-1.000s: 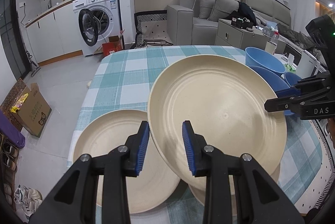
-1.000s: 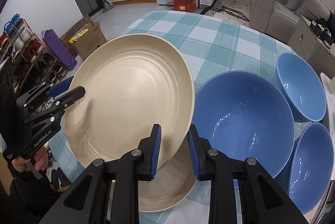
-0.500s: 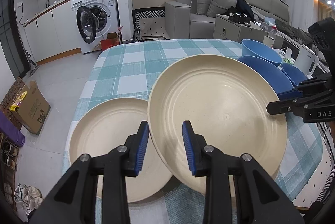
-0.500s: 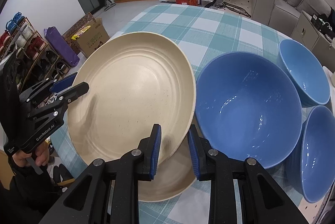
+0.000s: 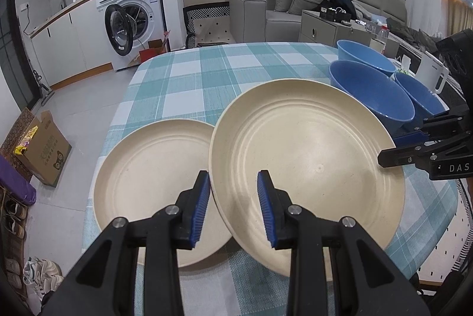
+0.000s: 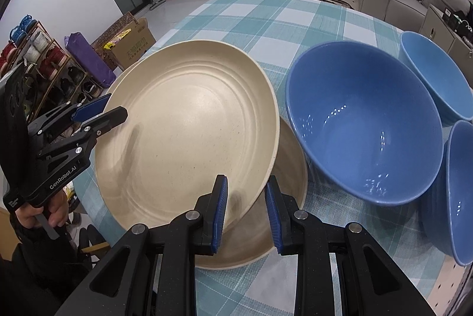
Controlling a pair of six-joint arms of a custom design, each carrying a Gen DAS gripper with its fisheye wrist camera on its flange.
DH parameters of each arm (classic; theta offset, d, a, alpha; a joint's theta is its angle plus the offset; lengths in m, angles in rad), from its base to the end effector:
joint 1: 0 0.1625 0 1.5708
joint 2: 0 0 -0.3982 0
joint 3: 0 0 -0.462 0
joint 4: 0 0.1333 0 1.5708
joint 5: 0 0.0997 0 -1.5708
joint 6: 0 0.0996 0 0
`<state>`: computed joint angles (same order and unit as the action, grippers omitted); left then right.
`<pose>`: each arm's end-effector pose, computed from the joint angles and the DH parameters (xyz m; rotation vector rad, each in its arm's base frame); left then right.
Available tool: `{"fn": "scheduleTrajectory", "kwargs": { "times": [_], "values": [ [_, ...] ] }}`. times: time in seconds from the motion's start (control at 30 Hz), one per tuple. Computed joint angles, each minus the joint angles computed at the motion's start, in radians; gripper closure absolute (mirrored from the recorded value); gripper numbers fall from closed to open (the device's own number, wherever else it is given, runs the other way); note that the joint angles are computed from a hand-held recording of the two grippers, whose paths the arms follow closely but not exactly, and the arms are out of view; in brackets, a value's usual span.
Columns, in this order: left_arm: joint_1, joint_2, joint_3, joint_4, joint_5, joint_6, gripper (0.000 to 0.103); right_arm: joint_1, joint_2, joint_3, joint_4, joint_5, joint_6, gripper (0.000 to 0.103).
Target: Organize plates and bowls
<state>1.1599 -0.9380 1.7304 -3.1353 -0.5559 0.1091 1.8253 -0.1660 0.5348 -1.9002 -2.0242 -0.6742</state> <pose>-0.0670 -0.6994 0.1865 0.0794 2.1027 -0.9963 0.3183 -0.8676 -0.0316 1.2203 -2.4090 -0.1818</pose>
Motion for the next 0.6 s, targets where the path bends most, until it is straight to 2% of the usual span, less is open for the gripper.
{"fn": "scheduleTrajectory", "kwargs": {
  "times": [0.3, 0.6],
  "values": [
    [0.011, 0.014, -0.01, 0.061, -0.021, -0.038, 0.072, -0.018, -0.028, 0.05, -0.004, -0.013, 0.013, 0.075],
    [0.012, 0.037, -0.027, 0.091, -0.012, -0.04, 0.072, -0.024, -0.019, 0.034, 0.001, -0.032, 0.016, 0.075]
  ]
}}
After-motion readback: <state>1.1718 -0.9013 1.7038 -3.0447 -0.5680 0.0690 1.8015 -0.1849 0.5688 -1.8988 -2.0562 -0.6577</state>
